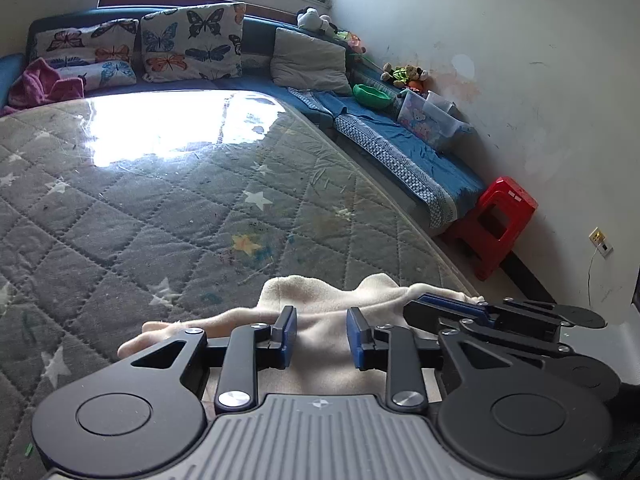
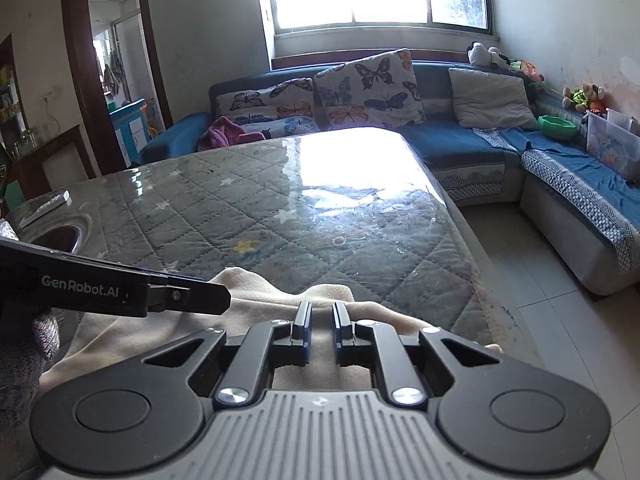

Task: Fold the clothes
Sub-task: 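Open both grippers to release the folded shirt and withdraw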

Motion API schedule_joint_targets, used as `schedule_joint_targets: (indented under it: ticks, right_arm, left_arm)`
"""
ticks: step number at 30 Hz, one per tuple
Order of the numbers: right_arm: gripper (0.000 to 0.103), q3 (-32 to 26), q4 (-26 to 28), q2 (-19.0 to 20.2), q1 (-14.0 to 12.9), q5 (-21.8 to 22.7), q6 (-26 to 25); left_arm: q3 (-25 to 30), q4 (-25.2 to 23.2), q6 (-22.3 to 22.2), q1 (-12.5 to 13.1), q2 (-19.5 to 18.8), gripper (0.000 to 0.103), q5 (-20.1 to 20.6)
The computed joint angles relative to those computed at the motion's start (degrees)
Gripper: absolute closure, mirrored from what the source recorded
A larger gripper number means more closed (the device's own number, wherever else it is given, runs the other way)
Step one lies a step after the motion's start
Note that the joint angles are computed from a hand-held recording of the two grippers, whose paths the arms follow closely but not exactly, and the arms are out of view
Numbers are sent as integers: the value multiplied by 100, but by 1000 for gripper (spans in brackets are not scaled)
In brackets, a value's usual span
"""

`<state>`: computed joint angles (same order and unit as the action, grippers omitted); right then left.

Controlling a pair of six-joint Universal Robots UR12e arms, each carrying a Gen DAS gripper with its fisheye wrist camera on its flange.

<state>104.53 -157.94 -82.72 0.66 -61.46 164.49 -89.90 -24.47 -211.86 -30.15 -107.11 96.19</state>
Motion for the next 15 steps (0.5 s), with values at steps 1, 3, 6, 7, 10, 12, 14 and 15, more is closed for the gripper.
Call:
schedule_joint_targets:
  ticks: [1,3,6,7,10,12,14,15]
  right_arm:
    - [92,39,12,-48,-16,24,-2]
    - [88,120,30,-136,-29,19,-29]
    - [84,287,53,-296,-54,15,-115]
    - [84,350,71,-358,-63,32,-136]
    - [83,541,89,-532,-118,77,-186]
    - [82,659,37,-635,-145,63,-187]
    - [79,758,-6,-723,-174,55,-158]
    - [79,805,-24,-766,-189,52,-142]
  left_arm:
    - [-11,-21,9,-20,21,70,26]
    - [-35,-80,14,-67,65,63,99]
    - [-73,-179,12,-147,136,58,245]
    - [-89,-219,-3,-172,160,54,290]
    - [-157,-282,-64,-250,232,50,406]
    - [-192,-367,-91,-319,271,48,524]
    - [-248,-366,-68,-396,312,47,683]
    - [-281,-365,-50,-433,334,46,763]
